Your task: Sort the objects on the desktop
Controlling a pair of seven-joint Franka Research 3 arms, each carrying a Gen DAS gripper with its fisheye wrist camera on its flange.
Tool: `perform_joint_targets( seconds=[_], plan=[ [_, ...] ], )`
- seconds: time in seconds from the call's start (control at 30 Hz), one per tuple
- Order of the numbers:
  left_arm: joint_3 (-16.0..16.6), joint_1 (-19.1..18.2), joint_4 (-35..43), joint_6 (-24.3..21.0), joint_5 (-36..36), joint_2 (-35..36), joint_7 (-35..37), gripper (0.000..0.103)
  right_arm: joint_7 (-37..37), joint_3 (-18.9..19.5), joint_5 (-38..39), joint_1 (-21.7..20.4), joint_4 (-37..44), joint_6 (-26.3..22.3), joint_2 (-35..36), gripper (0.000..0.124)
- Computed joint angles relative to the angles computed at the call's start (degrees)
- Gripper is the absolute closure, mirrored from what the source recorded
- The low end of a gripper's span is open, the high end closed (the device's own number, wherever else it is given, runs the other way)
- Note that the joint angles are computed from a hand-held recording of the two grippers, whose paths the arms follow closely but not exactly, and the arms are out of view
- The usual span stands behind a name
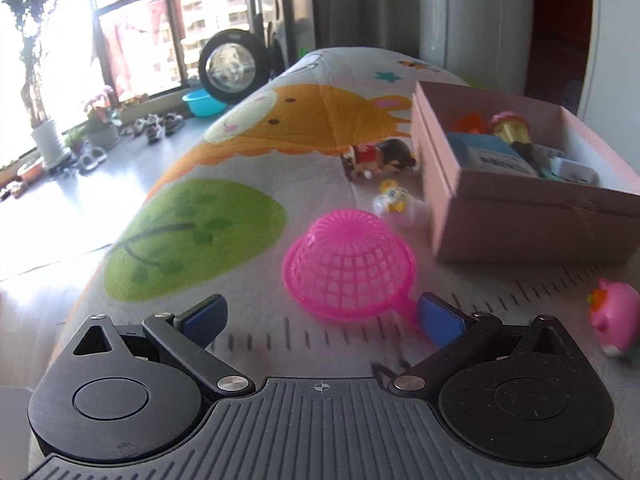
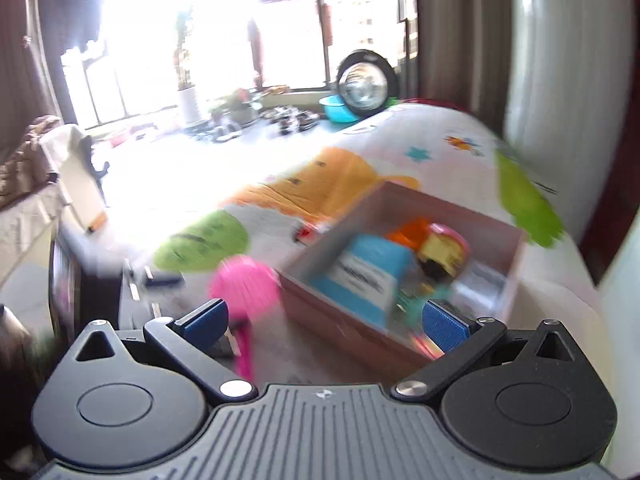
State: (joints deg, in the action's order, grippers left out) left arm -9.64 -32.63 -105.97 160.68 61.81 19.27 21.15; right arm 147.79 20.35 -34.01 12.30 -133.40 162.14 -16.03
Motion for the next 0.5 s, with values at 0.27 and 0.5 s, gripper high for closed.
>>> perform_joint_targets(
  seconds=[0.27, 0.5],
  plan=[
    [1.95, 0.86, -6.63, 10.15, 12.65, -3.7, -16.83, 0.0, -15.35, -7.41, 9.2, 7.47, 39.18, -21.18, 33.13, 0.043],
    [0.65, 2.42, -6.39, 10.77, 15.3, -3.46, -19.4, 0.0, -14.05, -19.73, -8.73, 20.74, 58.1, -35.48, 48.89, 0.04]
  ],
)
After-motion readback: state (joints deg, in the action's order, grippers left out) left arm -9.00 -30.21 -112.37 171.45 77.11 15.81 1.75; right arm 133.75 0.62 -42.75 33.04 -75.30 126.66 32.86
